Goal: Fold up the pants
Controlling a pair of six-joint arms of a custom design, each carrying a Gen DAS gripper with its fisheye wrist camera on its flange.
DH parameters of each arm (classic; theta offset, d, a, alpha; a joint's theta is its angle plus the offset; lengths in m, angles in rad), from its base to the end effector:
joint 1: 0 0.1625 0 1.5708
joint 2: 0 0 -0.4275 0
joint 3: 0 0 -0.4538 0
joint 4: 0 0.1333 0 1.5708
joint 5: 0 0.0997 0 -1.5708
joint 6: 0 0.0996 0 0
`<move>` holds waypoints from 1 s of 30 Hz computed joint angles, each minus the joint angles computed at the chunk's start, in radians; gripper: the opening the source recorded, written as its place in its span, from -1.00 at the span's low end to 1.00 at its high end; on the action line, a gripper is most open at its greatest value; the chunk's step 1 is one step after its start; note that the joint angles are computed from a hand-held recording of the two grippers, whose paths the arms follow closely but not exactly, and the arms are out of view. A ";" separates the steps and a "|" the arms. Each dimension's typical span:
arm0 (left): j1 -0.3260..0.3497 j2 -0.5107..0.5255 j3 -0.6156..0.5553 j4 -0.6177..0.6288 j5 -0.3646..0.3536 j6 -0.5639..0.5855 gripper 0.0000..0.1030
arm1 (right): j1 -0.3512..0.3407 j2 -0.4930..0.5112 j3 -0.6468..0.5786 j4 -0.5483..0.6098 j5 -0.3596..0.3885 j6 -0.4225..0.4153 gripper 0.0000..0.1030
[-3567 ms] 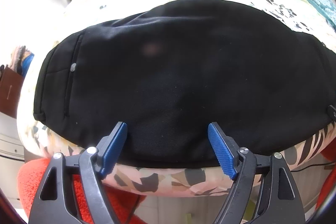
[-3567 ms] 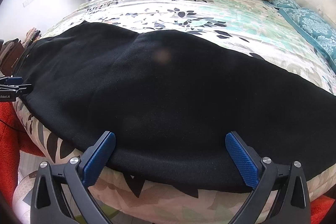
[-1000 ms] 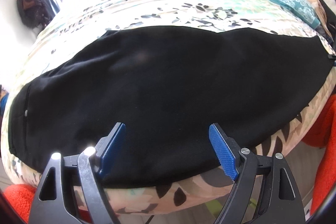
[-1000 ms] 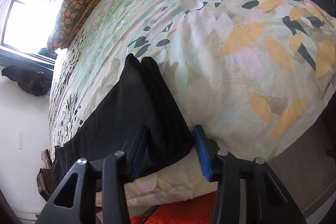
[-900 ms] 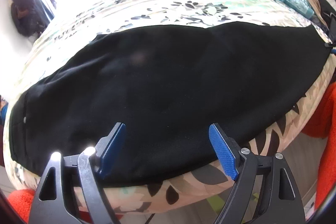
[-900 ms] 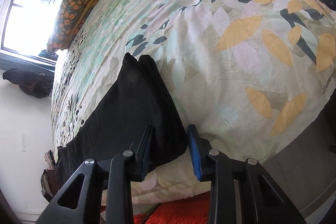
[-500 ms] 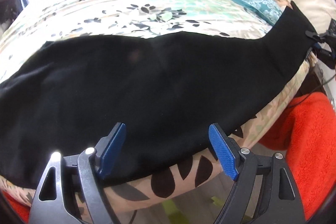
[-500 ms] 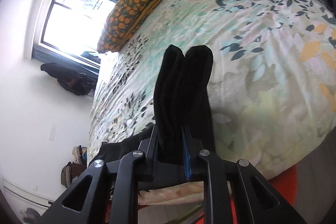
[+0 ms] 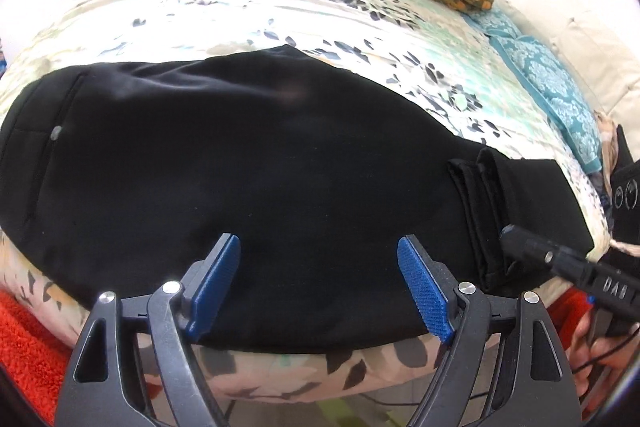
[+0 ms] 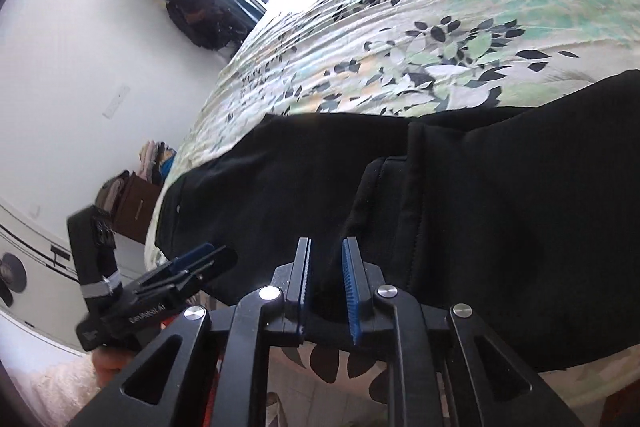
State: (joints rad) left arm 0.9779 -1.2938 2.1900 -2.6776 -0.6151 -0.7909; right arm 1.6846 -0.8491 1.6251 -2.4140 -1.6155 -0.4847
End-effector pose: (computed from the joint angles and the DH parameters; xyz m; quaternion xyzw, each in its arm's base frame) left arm -0.1069 -0.5428 0.1839 -0.1354 0.8740 -0.3636 0.2926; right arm 0.2089 -0.6932 0.0730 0.2938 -0.9550 0.0289 0.0281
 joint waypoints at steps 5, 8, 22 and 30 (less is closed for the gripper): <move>-0.002 -0.002 0.002 -0.026 0.005 0.007 0.61 | -0.001 -0.073 0.060 0.053 -0.023 -0.111 -0.10; -0.020 0.022 -0.010 -0.122 -0.038 0.097 0.60 | -0.020 -0.170 0.112 -0.042 -0.045 -0.193 0.18; 0.081 0.267 -0.321 -0.093 -0.496 0.218 -0.08 | -0.137 -0.278 0.161 -0.365 -0.030 0.030 0.23; 0.085 0.305 -0.373 -0.004 -0.507 0.189 -0.09 | -0.135 -0.277 0.169 -0.342 -0.009 -0.005 0.22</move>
State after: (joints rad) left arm 1.0624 -0.9886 1.8166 -2.6814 -1.1218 -0.6017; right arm 1.5496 -1.1257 1.7944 -2.7557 -1.6245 -0.4898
